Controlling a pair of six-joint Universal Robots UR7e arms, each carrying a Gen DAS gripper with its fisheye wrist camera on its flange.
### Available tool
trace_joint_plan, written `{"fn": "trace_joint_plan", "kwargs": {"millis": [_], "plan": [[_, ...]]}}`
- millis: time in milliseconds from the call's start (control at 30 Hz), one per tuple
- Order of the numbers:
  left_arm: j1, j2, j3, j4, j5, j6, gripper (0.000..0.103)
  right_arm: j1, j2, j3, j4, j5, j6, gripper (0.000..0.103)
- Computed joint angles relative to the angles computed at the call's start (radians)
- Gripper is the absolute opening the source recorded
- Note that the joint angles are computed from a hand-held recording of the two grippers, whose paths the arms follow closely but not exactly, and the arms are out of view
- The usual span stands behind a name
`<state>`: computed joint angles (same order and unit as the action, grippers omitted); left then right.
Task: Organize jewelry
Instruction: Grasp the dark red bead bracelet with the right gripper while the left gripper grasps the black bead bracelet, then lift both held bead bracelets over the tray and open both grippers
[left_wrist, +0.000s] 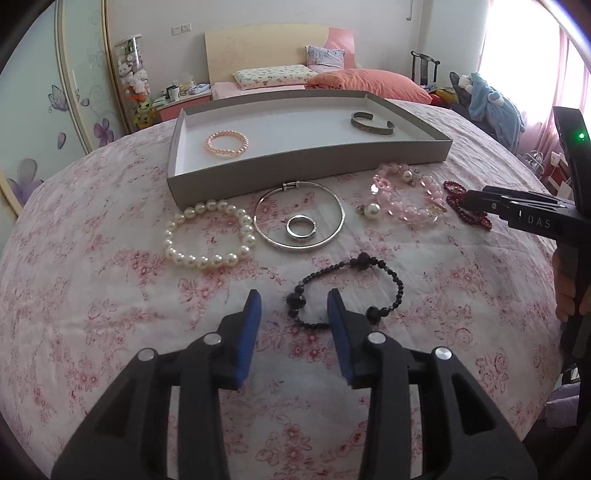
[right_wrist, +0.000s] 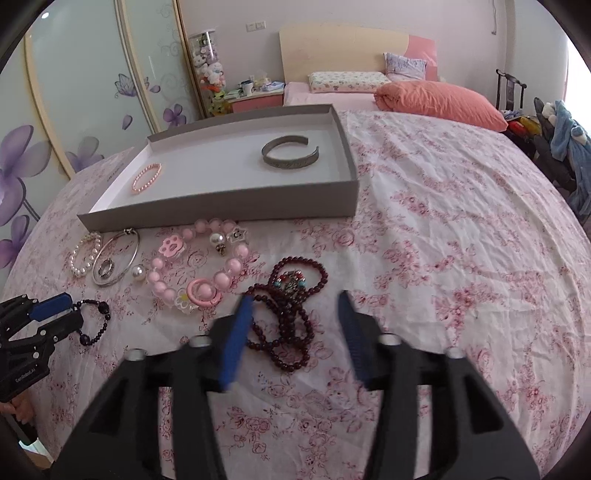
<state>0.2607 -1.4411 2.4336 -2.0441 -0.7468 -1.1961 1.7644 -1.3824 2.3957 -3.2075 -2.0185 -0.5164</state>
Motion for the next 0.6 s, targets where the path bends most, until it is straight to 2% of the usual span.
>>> {"fn": "trace_joint_plan", "kwargs": {"millis": [133, 233, 300, 367, 467, 600], "plan": [[0.006, 0.023, -0.007, -0.02, 0.001, 0.023, 0.037, 0.008, 0.026, -0.029, 0.029, -0.011, 0.001, 0.057], [0.01, 0.038, -0.014, -0.028, 0.005, 0.035, 0.027, 0.014, 0.05, -0.04, 0.043, -0.029, -0.003, 0.057], [0.01, 0.048, -0.018, -0.031, 0.006, 0.043, 0.019, 0.027, 0.068, -0.032, 0.001, -0.059, -0.033, 0.054], [0.011, 0.055, -0.02, -0.037, 0.007, 0.053, 0.014, 0.028, 0.061, -0.026, 0.002, -0.052, -0.038, 0.029], [0.01, 0.062, -0.024, -0.03, 0.009, 0.051, 0.012, 0.017, 0.042, -0.021, 0.017, -0.034, -0.025, 0.014], [0.007, 0.046, -0.019, -0.013, 0.008, 0.032, 0.012, 0.004, 0.02, -0.013, 0.026, -0.011, -0.006, 0.013]]}}
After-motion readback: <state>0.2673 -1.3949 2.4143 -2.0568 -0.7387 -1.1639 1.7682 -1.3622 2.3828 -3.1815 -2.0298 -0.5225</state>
